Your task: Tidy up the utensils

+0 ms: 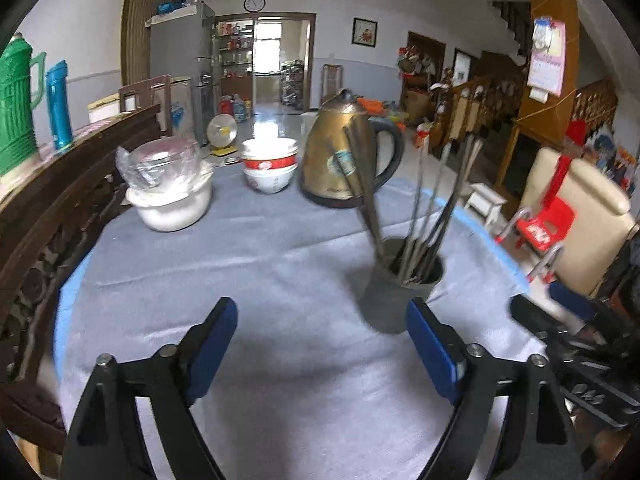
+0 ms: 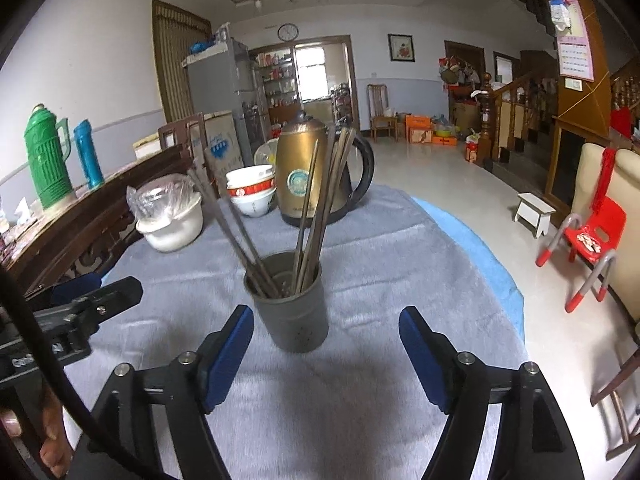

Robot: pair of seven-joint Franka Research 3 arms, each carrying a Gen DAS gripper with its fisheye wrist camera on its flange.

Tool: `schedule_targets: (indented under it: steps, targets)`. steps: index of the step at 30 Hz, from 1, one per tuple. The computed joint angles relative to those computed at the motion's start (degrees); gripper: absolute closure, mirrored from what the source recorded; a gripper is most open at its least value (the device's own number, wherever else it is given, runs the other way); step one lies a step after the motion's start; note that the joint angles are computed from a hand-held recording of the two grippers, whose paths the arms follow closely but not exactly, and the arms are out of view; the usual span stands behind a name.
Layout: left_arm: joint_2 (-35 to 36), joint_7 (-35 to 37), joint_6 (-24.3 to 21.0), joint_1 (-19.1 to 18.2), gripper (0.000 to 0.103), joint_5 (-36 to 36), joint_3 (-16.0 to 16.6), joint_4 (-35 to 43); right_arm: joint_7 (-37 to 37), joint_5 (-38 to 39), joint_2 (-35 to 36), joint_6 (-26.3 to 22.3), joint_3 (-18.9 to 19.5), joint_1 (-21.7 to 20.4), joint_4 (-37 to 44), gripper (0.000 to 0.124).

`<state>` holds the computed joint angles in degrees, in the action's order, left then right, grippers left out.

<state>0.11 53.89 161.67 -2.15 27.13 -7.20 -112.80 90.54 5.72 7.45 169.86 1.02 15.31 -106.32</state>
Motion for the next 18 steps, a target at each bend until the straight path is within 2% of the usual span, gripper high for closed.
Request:
schedule_targets:
  steps: [2,5,9,12,18]
  targets:
    - [-0.2,-3.9,-2.8,0.1,0.013,5.0,0.1,-0.2,-0.3,-0.5,-1.0,-0.4,0.1,0.2,-1.4,0.045]
    - [-0.8,-6.4,-3.9,0.4,0.013,7.0,0.3,-0.9,-1.5,0.2,-2.3,-0.7,0.7,0.0,-3.1,0.045]
    - [-2.2,-5.0,-3.1,0.9,0.012,3.7,0.4,-2.8,-2.2,1.9,-4.3,0.6,1.2,-0.3,-5.5,0.045]
    - [-3.4,-3.9,-3.1,1.1,0.004,2.1,0.3,-3.6,-2.2,1.9,-5.4,1.2,1.4,-0.4,-6.3,0.045]
    - [-4.9,2.6,-3.1,0.4,0.002,-6.1,0.4,-3.8,-1.9,1.5,-6.5,0.7,1.8,-0.6,-6.0,0.045]
